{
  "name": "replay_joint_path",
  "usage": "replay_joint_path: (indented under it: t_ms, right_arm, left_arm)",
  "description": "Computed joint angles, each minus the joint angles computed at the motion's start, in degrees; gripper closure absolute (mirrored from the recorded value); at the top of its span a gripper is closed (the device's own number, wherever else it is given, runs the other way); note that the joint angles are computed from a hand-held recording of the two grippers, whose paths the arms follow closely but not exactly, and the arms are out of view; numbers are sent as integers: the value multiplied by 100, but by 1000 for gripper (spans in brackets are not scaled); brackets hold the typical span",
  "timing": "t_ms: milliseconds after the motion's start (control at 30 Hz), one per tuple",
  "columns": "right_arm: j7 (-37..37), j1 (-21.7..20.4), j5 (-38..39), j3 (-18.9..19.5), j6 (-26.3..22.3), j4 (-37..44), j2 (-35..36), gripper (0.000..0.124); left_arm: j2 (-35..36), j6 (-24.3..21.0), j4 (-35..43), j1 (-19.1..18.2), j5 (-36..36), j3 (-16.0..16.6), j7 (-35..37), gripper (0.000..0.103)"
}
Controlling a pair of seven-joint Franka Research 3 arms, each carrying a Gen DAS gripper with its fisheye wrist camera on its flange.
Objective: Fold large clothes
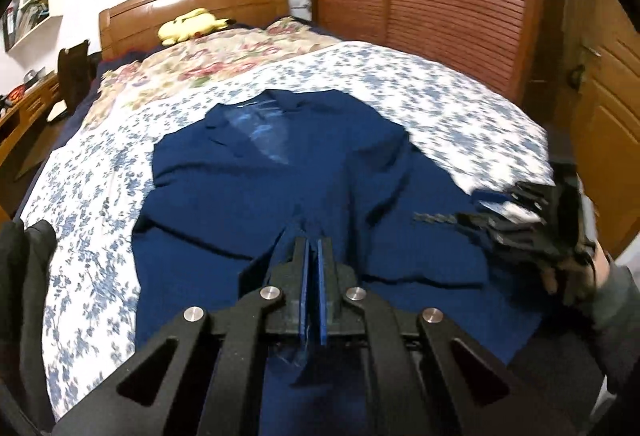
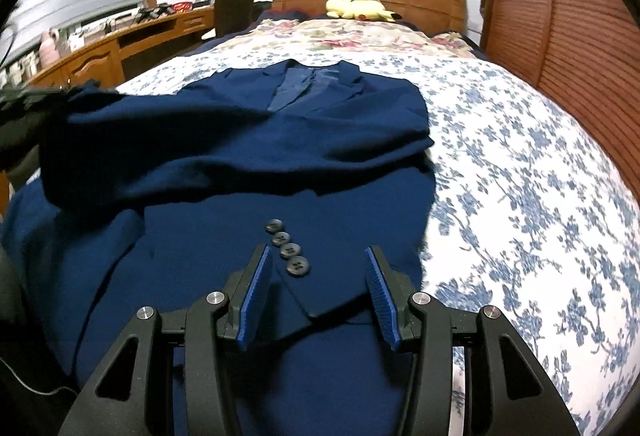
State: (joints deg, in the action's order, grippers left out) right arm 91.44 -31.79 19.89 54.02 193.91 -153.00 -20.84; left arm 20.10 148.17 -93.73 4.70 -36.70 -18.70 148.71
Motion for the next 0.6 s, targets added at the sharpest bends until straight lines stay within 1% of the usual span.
replay_joint_path:
  t_ms: [33, 133, 167, 300, 400, 467, 600]
  right_arm:
    - [20, 110, 16, -111, 8, -34, -27, 74]
    - [96, 160, 86, -115, 52, -124, -262, 74]
    - [102, 234, 84, -173, 138, -157, -267, 74]
    - [27, 336, 220, -192, 216, -123, -256, 74]
    - [-59, 198, 346, -4, 163, 8, -221, 74]
    - [-83, 197, 323, 5, 156, 80, -164, 74]
    - [-76, 27, 273, 228, 119, 211, -201, 74]
  left_arm:
    - [-119, -21, -168, 63, -123, -61, 148, 99]
    - [-306, -108, -451, 89, -366, -70, 424, 99]
    - [-342, -174, -509, 76, -434, -51, 491, 99]
    - [-524, -285, -746, -41, -606, 61, 667, 99]
    - [-650, -358, -887, -96, -756, 150, 819, 99]
    - [-757, -390, -1009, -118, -888, 214, 960, 99]
    - [-888, -451, -1182, -174, -1021, 384, 1058, 99]
